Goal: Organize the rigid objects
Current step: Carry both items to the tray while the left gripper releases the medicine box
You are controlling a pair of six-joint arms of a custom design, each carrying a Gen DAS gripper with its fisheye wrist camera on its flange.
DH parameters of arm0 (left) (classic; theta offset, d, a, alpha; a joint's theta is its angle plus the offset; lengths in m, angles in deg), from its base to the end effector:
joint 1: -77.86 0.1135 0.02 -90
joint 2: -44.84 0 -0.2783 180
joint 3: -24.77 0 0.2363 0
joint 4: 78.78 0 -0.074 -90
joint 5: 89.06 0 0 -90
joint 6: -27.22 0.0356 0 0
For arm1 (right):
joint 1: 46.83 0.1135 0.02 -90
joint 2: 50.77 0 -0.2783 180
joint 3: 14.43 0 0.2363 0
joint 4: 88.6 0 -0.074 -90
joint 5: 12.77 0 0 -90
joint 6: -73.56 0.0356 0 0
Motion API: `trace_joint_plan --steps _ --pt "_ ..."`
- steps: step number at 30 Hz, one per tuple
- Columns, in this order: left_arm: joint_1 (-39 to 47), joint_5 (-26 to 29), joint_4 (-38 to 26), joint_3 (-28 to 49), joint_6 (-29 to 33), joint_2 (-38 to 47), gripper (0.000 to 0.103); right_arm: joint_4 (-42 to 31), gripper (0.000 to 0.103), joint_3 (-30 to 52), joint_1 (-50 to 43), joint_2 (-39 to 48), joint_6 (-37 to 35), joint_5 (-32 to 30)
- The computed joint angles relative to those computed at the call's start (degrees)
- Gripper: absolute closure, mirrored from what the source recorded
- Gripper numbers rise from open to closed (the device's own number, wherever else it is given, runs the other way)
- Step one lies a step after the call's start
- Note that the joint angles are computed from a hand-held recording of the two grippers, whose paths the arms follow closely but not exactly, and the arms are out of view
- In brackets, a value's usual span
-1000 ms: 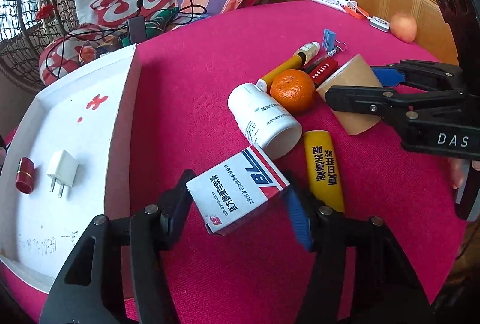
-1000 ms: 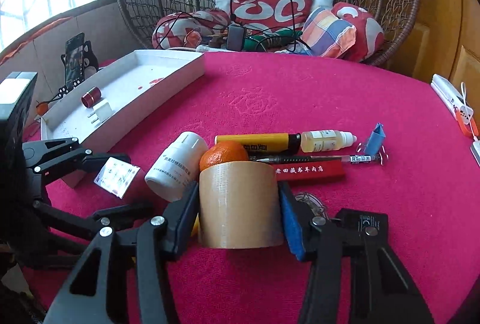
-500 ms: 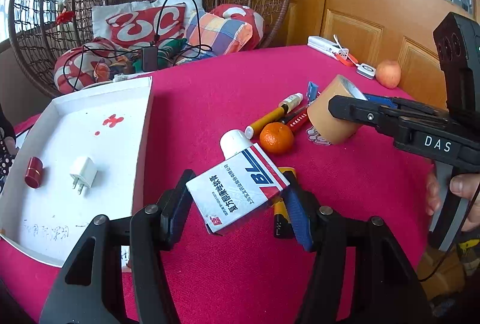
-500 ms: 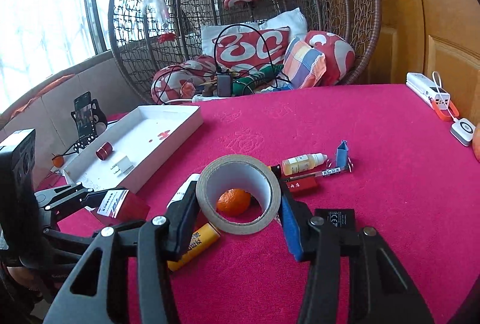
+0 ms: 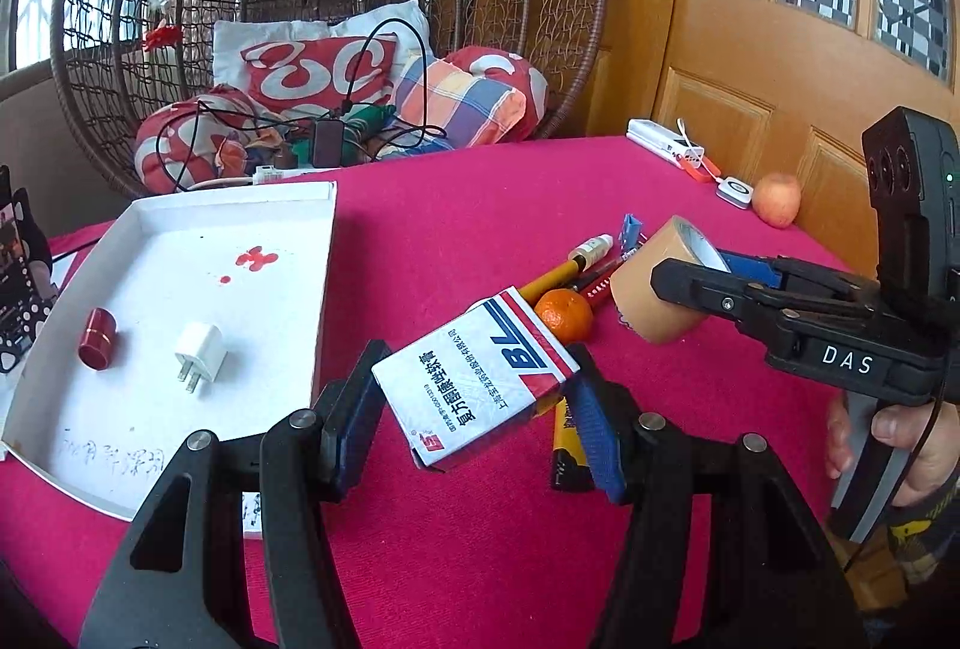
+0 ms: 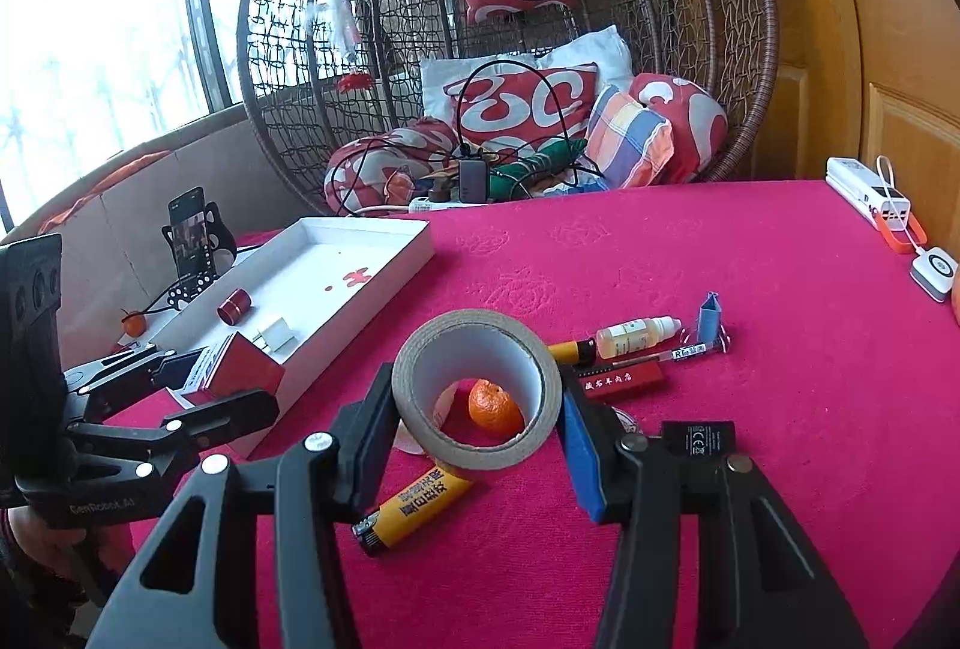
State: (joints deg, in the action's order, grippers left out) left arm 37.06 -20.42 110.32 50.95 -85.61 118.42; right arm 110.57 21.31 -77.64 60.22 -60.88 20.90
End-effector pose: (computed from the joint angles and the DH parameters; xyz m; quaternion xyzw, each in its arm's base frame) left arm 0.1488 -0.1113 0.1401 0.0583 0.8861 -0.0842 0.4520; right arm 0.2146 -0.0935 0.0670 -0.2368 0.8210 0.2006 0.4793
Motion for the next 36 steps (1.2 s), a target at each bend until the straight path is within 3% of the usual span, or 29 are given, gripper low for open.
trace_joint_plan --steps 14,29,33,36 --pt "2.5 -0.2 -1.5 -2.7 -1.4 -6.5 0.045 0.0 0.053 -2.3 1.7 -1.6 -0.6 0.0" --pt "12.2 4.4 -5.2 -6.4 -1.1 -17.2 0.045 4.9 0.053 -6.2 6.1 -2.8 0.9 1.4" --pt "20.0 8.2 -7.2 -7.1 2.1 -22.1 0.044 7.1 0.053 -7.5 9.9 -4.9 3.9 2.5" --pt "33.6 15.7 -7.4 -6.9 6.5 -24.1 0.044 14.3 0.053 -9.2 16.0 -5.5 10.4 4.3"
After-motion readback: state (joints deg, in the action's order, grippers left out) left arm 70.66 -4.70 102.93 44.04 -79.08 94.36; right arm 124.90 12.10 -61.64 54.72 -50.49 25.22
